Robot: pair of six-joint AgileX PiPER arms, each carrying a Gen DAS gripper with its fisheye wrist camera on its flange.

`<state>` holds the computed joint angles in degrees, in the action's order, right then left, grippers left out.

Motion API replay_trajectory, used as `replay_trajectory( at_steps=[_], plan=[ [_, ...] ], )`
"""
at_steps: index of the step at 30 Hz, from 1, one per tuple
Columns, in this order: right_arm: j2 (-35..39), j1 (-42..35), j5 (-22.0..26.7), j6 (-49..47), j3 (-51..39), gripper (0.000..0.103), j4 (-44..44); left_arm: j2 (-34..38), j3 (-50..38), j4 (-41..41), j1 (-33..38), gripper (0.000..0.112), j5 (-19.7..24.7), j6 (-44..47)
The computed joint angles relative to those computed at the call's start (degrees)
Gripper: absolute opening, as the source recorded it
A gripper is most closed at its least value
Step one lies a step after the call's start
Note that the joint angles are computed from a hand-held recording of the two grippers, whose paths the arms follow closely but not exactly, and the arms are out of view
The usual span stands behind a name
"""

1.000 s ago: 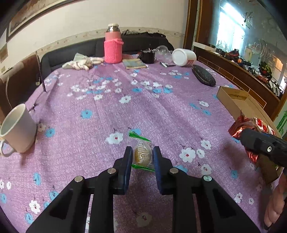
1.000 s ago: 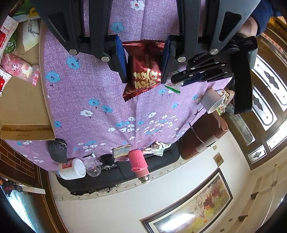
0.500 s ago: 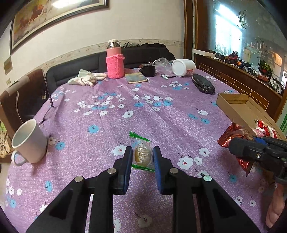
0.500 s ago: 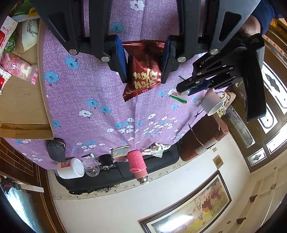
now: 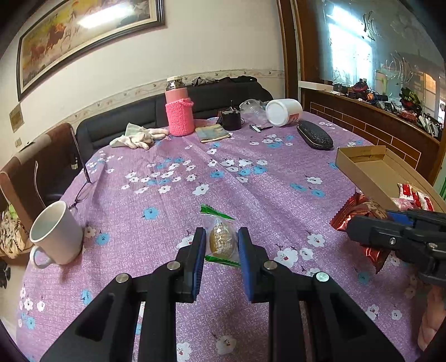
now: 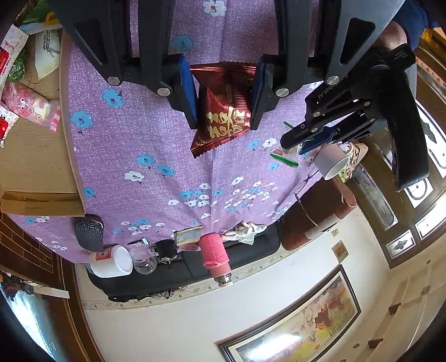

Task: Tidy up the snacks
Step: 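Carry the zip bag and red-gold candy over the tray with both grippers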

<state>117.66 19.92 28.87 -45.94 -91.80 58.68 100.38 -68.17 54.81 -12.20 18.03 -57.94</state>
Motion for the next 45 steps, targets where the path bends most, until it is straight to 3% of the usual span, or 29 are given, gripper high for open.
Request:
replay_trajectory(
  at_steps=[14,18,29,35,39,42,45],
  plan=[
    [-1.2,-0.6,-1.7,2.2,1.2,0.038,-0.1,-1.1,2.5,19.2,-3.5,0.022,2.7,-16.8],
    [-4.0,-1.3,-3.0,-0.5,4.3,0.038,3.6,-2.0,3.5,24.1,-4.6,0.022,2.9,-21.4],
    [-13.8,-7.9,-6.2,-15.7,18.4,0.037,19.2,-2.4,3.0,26.6,-9.6,0.022,5.2,-21.9],
    [-16.9,-14.5,-6.5,-24.2,23.2,0.037,28.6,-3.0,0.8,17.9,-12.7,0.023,3.9,-13.9],
    [-17.5,-19.5,-5.3,-27.1,25.0,0.037,33.1,-2.3,-2.9,5.5,-14.1,0.023,1.5,-3.6],
    [-17.3,-22.7,-4.1,-28.4,25.6,0.037,35.6,-0.7,-6.6,-10.0,-14.8,0.023,-1.4,10.0],
    [-16.6,-24.6,-4.3,-28.1,25.6,0.037,36.6,3.2,-12.8,-21.9,-17.2,0.023,-0.1,20.6]
  ],
)
